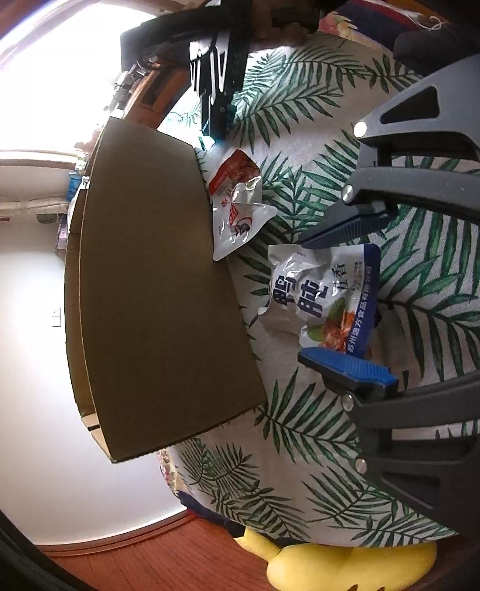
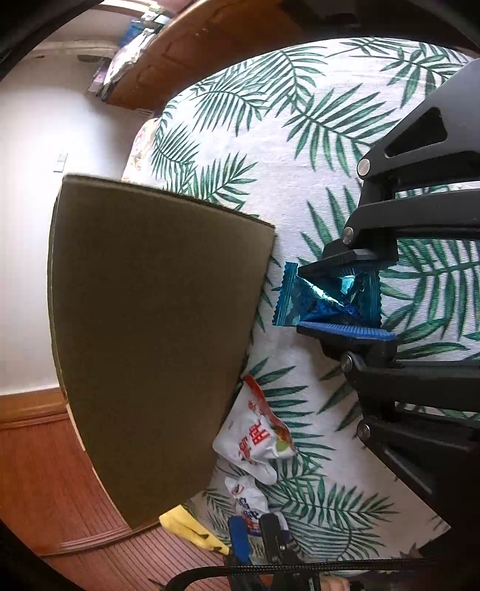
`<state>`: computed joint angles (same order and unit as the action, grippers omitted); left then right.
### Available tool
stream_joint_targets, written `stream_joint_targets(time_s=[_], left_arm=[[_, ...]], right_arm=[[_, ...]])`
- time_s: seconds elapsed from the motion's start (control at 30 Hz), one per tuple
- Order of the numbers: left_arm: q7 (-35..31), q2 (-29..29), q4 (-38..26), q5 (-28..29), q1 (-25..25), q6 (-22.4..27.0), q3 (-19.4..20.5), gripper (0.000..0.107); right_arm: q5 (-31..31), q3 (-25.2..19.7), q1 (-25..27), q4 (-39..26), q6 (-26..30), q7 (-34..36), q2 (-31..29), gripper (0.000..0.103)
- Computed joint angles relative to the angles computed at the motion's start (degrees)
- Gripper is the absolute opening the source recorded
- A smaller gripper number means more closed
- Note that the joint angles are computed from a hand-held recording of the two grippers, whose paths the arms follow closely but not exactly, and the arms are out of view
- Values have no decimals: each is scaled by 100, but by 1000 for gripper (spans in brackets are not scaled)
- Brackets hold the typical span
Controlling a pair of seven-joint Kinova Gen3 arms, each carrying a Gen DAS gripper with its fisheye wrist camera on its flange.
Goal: Organize snacks
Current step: 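Grasp the blue foil candy on the bedspread with the right tool, then grasp the small white wrapped snack with the left tool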
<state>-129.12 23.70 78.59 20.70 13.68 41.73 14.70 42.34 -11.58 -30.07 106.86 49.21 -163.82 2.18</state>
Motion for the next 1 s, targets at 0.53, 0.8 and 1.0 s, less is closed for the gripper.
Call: stream_joint_targets(time_s=[0.53,0.8,1.0], left_arm=[[588,175,-287,-944,596,-48,-211,59],[263,187,-502,-622,190,525,69,44],[62,144,-575,-299,49,845,-60,42]], right_arm=[[-54,-756,527,966,-492,-660,-1182,21],[146,-872,445,831,-144,-821,-836,21],[425,-803,110,730,71,-990,-635,21]])
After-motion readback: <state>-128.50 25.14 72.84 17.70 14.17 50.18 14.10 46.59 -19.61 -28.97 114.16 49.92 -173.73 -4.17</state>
